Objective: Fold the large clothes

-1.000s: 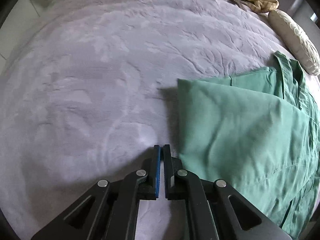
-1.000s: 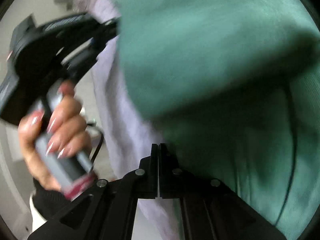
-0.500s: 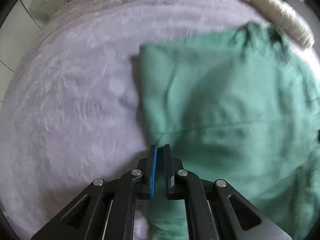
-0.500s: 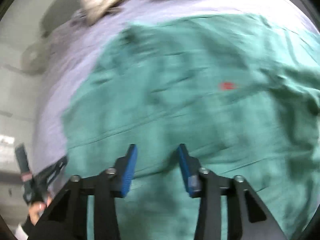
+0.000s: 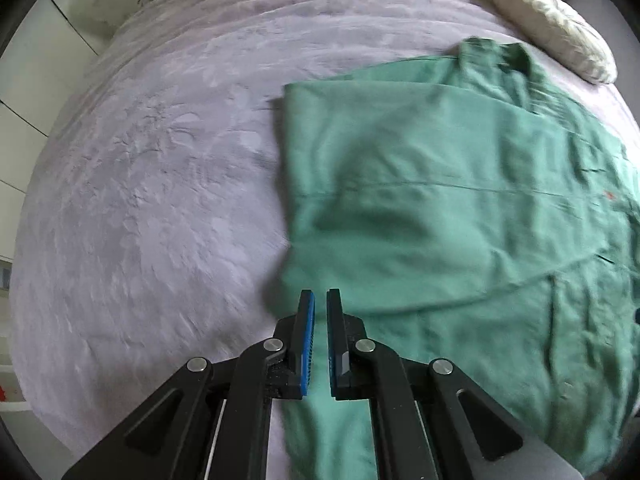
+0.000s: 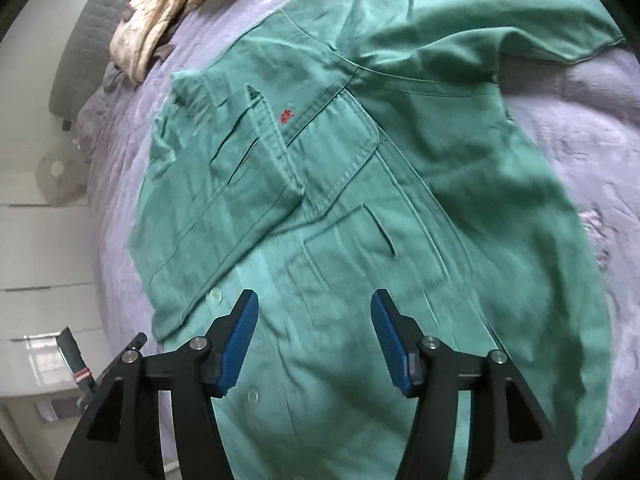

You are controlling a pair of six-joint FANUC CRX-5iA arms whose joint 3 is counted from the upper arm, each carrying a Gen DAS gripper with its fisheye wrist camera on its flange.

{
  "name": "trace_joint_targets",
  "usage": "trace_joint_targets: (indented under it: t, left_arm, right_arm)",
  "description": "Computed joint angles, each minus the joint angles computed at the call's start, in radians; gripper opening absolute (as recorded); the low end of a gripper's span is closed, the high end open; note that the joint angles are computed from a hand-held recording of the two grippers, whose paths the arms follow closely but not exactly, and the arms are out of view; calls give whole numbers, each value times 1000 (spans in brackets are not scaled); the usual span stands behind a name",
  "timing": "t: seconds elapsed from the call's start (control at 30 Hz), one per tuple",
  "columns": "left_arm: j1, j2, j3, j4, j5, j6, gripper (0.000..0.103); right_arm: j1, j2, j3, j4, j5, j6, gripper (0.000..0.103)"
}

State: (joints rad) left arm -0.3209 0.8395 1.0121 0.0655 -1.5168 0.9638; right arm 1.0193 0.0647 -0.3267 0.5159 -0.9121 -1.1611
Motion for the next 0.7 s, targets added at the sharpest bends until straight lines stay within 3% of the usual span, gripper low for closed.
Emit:
trace_joint_targets:
  t: [0.07,0.1,0.13,0.17,0.23,0.3,0.5,0.7]
  left_arm:
    - [-10,-41,-56,8,-3,3,7]
    - [-17,-71,-96,3,11,1,29]
    - [-23,-110,-152,-8,36,0,80]
    - [-34,-156,-213,-28,78,9,100]
    - [-39,-227,-312,-26,159,-3,103]
    - [-50,-240,-322,-27,130,-33,102]
    - [-88,-284,-352,-44,121,-56,103]
    - [-130,-264,-287,-61,52,-10,103]
  right_arm:
    - [22,-15,-2,11,-9,-12,68]
    - [32,-20,2,12,-19,-8,68]
    - [40,-24,4,13,-29,-5,69]
    - [47,-25,12,13,-44,0,69]
    - [68,-37,13,28,-69,-13,72]
    - [81,-47,7,54,-82,-35,82]
    - [90,-58,9,70,-102,-28,82]
    - [78,-71,-21,130,-80,-22,83]
